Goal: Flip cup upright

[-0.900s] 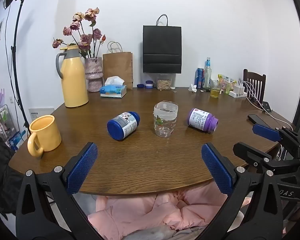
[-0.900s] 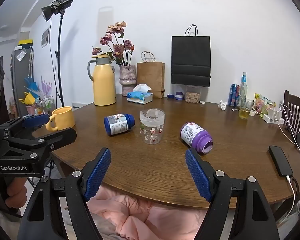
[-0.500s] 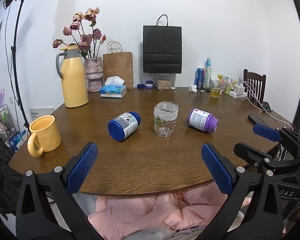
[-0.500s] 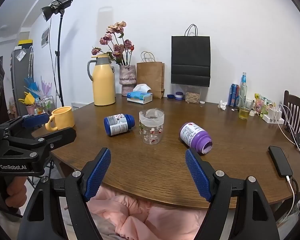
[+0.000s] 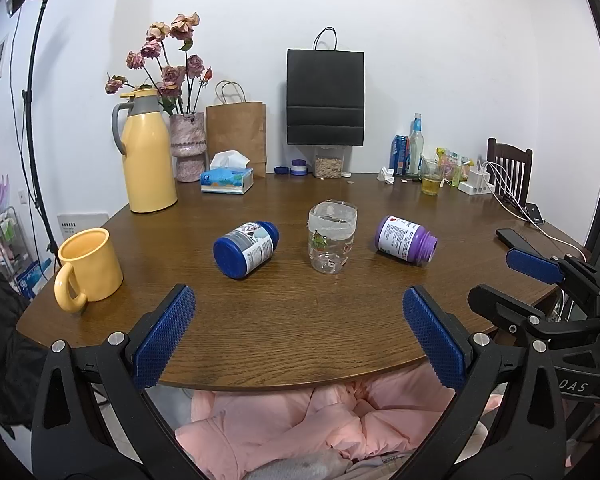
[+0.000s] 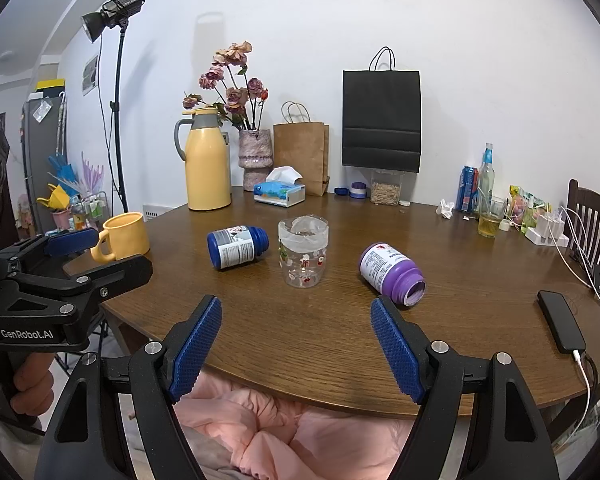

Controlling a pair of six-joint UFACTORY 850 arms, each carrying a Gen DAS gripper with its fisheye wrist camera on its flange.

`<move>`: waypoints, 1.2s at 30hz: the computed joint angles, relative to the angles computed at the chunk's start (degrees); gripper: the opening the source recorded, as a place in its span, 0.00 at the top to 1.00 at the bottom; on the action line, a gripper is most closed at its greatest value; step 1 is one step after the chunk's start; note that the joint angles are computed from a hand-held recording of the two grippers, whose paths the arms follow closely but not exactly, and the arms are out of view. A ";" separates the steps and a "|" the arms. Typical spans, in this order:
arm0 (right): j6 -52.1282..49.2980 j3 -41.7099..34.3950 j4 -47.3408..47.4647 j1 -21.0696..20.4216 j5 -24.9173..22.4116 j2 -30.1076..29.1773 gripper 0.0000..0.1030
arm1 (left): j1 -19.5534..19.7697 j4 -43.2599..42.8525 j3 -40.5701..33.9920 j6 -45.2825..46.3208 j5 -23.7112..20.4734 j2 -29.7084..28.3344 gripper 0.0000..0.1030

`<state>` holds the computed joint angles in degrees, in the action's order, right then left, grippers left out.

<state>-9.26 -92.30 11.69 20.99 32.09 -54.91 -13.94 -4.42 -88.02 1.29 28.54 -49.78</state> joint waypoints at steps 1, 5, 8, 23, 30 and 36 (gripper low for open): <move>0.02 -0.04 -0.02 0.00 -0.03 -0.02 0.21 | -0.02 -0.12 -0.02 0.10 0.12 -0.12 0.00; 0.05 -0.29 0.05 -0.04 0.33 -0.32 0.21 | 0.03 0.10 -0.11 -0.08 0.09 -0.17 0.00; 0.26 0.00 -0.05 -0.08 0.50 -0.21 0.21 | 0.11 0.37 -0.05 -0.29 0.22 -0.13 0.00; 0.81 1.16 -0.37 -0.16 1.94 0.48 0.21 | -0.02 0.10 0.56 0.17 1.03 0.40 0.00; 0.83 1.13 -0.37 -0.15 2.04 0.36 0.21 | -0.11 0.78 0.85 -0.27 1.21 0.62 0.00; 0.89 1.02 -0.38 -0.13 1.92 0.32 0.21 | 0.01 1.13 0.70 -0.60 0.89 0.70 0.00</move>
